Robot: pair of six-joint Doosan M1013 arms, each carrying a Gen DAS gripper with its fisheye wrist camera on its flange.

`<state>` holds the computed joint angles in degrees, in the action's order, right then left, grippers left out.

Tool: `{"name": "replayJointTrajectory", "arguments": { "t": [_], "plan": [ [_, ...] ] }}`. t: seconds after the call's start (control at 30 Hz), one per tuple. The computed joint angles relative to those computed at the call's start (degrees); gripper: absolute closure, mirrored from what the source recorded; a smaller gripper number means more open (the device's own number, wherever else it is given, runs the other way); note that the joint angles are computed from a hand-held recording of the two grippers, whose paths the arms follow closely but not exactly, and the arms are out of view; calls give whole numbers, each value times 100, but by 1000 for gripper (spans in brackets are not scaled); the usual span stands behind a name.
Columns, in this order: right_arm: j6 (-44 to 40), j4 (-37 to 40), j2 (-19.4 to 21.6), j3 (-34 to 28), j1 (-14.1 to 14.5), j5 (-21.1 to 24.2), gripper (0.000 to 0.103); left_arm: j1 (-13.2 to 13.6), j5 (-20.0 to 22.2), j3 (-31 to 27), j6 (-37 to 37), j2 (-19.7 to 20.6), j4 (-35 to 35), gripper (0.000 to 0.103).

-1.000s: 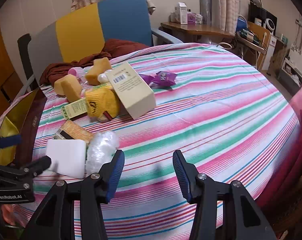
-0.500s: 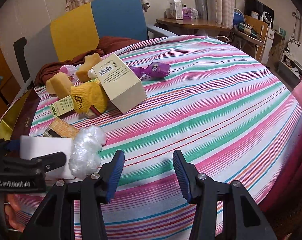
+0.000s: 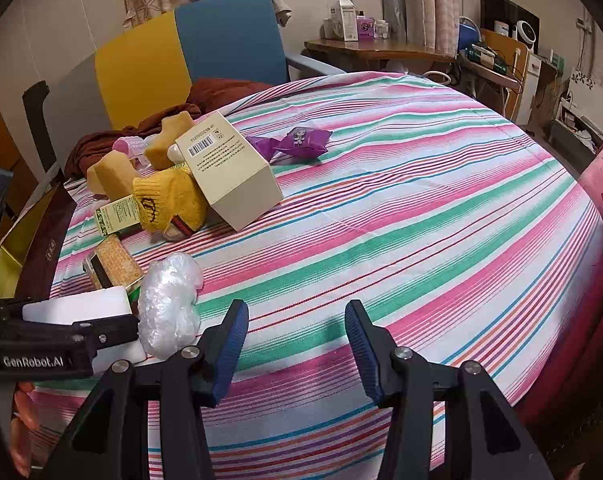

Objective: Organize objects
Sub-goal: 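Reach the left tool to the white block and close on it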

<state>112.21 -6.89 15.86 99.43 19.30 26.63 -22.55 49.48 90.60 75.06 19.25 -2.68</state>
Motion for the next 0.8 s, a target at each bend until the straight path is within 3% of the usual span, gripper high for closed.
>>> {"name": "replayJointTrajectory", "arguments": {
  "t": [0.3, 0.47, 0.6, 0.8],
  "plan": [
    [1, -70, -22, -8, 18, -7, 52, -160, -106, 134, -109, -157, 482, 37],
    [-77, -6, -34, -22, 28, -15, 52, -160, -167, 205, 67, -226, 562, 58],
    [-118, 13, -45, -34, 50, -29, 52, -196, -202, 212, 33, -232, 851, 61],
    [-20, -58, -51, -24, 49, 11, 52, -83, -257, 255, 210, -270, 474, 68]
  ]
}}
